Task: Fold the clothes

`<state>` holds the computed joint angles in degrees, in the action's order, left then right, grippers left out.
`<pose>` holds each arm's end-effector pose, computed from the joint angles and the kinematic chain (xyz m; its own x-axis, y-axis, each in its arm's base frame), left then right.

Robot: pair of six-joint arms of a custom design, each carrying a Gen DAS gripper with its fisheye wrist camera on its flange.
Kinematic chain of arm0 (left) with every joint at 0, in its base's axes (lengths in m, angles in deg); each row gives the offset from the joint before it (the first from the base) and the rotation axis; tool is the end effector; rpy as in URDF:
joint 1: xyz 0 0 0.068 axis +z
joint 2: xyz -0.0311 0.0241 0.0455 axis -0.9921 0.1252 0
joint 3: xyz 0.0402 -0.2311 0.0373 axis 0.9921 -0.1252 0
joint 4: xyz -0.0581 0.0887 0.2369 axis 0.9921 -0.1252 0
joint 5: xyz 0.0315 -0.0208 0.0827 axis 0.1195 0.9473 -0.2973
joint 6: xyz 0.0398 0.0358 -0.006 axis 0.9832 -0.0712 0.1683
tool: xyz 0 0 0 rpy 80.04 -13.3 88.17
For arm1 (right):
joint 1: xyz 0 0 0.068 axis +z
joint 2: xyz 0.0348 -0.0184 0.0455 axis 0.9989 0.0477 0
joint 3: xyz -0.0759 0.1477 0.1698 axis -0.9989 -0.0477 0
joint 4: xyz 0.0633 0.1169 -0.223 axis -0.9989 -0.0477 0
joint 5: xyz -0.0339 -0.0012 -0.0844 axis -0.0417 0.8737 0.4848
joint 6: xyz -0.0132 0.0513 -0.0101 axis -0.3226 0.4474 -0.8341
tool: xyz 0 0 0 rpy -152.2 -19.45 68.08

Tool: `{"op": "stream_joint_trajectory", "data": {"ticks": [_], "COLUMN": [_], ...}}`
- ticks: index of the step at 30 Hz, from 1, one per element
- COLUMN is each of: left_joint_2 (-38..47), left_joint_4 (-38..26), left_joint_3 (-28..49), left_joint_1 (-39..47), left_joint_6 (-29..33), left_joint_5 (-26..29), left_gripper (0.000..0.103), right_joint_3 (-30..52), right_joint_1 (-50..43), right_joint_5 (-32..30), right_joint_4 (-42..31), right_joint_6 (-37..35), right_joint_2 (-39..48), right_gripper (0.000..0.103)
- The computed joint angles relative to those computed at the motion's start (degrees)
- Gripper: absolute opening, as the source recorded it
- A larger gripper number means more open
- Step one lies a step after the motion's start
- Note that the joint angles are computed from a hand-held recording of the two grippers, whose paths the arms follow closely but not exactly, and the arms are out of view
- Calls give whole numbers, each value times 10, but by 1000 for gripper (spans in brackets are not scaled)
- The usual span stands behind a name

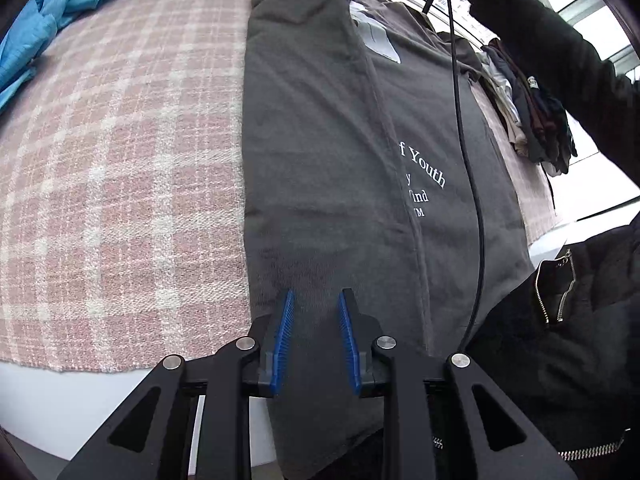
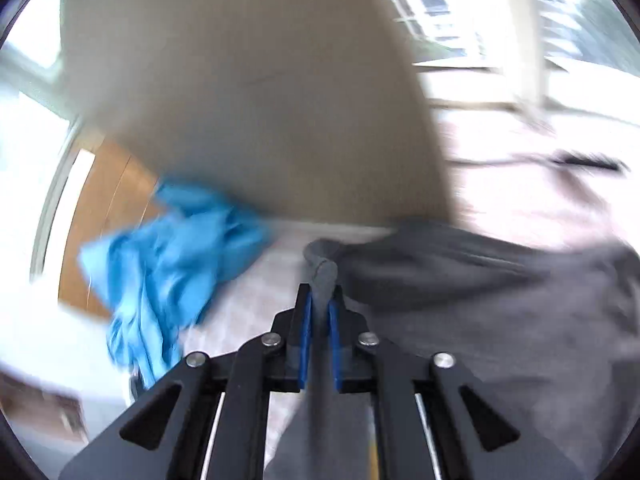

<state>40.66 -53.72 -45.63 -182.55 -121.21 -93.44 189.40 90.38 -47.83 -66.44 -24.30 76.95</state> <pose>-0.0185 -0.1569 0.1225 -0.9737 0.0726 -0.2158 0.1534 0.9095 -0.3864 0.4300 0.0414 0.1789 -0.9550 -0.0510 -0.2922 -0.1933 0.8540 0.4829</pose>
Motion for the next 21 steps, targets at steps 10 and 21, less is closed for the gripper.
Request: {"op": "stream_joint_trajectory", "data": {"ticks": [10, 21], "left_joint_2": [9, -31], "left_joint_4": [-11, -21], "left_joint_3": [13, -3], "left_joint_1": [-4, -42], "left_joint_6": [7, -42], "left_joint_5": [12, -15], "left_gripper": [26, 27], "right_joint_3": [-2, 132], "right_joint_1": [74, 231], "right_joint_5": [142, 376], "right_joint_4": [5, -18], "right_joint_6": [-168, -298], "right_joint_2": [-61, 93], "right_gripper": [37, 34]}}
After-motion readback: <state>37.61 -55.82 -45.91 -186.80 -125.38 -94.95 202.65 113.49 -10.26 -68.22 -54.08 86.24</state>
